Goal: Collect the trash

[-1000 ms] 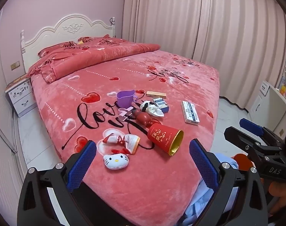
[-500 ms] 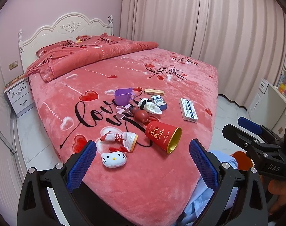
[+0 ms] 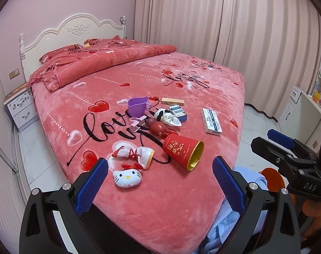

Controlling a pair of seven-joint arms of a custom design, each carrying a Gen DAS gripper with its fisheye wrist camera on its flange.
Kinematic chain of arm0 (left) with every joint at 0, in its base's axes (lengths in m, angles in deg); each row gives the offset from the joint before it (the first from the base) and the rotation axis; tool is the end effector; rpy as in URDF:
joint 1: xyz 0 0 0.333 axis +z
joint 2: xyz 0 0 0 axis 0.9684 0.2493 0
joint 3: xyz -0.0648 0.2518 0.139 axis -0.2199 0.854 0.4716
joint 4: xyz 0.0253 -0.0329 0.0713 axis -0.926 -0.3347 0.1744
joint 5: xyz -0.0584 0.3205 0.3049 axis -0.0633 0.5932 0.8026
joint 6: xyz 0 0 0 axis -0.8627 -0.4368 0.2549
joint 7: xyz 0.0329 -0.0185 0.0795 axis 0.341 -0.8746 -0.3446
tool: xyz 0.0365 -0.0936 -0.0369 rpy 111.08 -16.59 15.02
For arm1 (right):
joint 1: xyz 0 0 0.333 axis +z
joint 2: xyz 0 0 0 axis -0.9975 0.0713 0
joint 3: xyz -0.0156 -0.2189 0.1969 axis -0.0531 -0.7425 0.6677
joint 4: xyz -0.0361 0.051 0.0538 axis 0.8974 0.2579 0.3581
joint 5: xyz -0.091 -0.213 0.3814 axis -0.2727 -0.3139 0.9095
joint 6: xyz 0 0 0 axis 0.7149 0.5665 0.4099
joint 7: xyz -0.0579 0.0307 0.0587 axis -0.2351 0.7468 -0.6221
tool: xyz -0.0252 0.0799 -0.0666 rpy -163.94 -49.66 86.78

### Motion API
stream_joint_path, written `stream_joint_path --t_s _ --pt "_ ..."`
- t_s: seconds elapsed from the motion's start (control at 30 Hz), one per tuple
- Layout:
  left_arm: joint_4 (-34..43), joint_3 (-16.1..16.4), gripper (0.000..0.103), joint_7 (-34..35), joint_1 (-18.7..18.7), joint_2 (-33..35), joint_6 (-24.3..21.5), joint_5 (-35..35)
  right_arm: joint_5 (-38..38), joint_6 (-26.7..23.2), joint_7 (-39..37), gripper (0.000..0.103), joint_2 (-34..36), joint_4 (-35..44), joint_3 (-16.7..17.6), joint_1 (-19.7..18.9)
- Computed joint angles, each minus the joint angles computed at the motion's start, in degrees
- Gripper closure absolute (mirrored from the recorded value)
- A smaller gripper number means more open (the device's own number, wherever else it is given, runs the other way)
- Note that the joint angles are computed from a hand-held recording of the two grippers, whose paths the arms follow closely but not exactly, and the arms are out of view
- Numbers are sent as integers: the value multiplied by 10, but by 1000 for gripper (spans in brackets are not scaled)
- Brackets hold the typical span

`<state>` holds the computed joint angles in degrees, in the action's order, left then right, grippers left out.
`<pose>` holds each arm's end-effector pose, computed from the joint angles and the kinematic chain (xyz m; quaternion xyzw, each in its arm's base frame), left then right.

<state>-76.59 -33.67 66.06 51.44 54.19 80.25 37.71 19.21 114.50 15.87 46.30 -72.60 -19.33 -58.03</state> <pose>0.4426 -0.4218 0.6253 -0.7421 0.5147 -0.2749 0.3297 0.5360 0.3782 0.6209 -0.7726 0.3816 -0.0876 0.4997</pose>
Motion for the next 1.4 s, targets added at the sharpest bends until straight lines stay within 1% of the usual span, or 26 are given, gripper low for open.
stream_joint_path --t_s 1.4 --pt "2 0 6 4 -2 3 -5 -2 1 0 8 4 3 -1 2 3"
